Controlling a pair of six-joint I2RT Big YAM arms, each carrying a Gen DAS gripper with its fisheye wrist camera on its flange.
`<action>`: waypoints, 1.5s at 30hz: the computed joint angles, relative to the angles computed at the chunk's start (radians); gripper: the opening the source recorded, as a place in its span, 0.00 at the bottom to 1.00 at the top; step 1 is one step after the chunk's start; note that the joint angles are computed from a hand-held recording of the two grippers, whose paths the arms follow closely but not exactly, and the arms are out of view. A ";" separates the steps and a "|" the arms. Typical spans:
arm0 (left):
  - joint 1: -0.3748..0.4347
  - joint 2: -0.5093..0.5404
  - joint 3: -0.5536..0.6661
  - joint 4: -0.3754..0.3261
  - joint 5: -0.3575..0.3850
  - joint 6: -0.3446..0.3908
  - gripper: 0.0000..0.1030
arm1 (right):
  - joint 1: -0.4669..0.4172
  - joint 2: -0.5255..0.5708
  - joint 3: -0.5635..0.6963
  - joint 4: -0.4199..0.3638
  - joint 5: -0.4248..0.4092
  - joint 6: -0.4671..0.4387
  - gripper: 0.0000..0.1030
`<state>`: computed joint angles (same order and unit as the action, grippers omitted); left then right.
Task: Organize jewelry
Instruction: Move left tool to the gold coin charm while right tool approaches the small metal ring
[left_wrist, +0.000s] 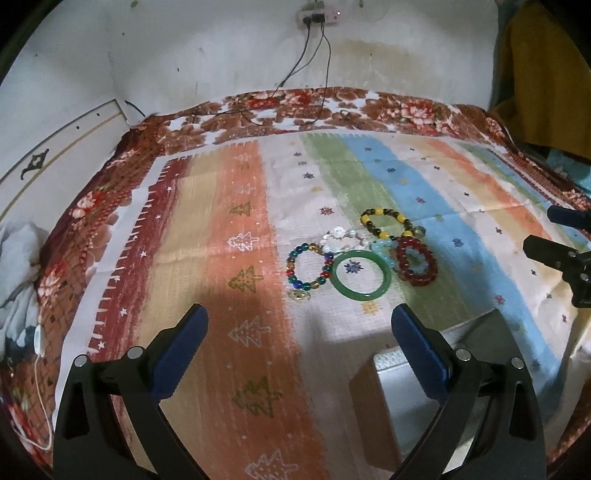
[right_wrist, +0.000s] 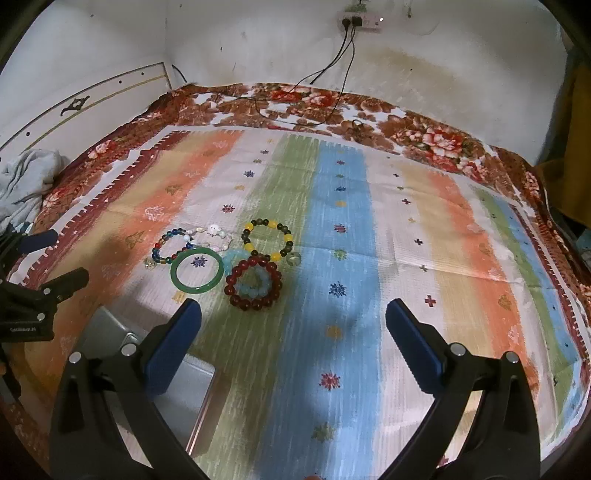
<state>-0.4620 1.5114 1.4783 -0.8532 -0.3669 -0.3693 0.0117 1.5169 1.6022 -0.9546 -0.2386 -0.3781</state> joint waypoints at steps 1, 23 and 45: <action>0.006 0.007 0.008 -0.008 0.007 0.006 0.95 | 0.000 0.016 0.017 -0.010 0.000 0.000 0.95; 0.114 0.131 0.126 -0.104 0.153 0.076 0.95 | 0.015 0.255 0.278 -0.198 0.017 0.037 0.95; 0.168 0.277 0.261 -0.214 0.333 0.105 0.93 | 0.057 0.495 0.557 -0.389 0.075 0.038 0.95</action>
<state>-0.2942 1.7879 1.7394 -1.0673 -0.0336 -0.2640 0.0686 2.0120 2.1595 -1.3439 -0.1631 -0.3397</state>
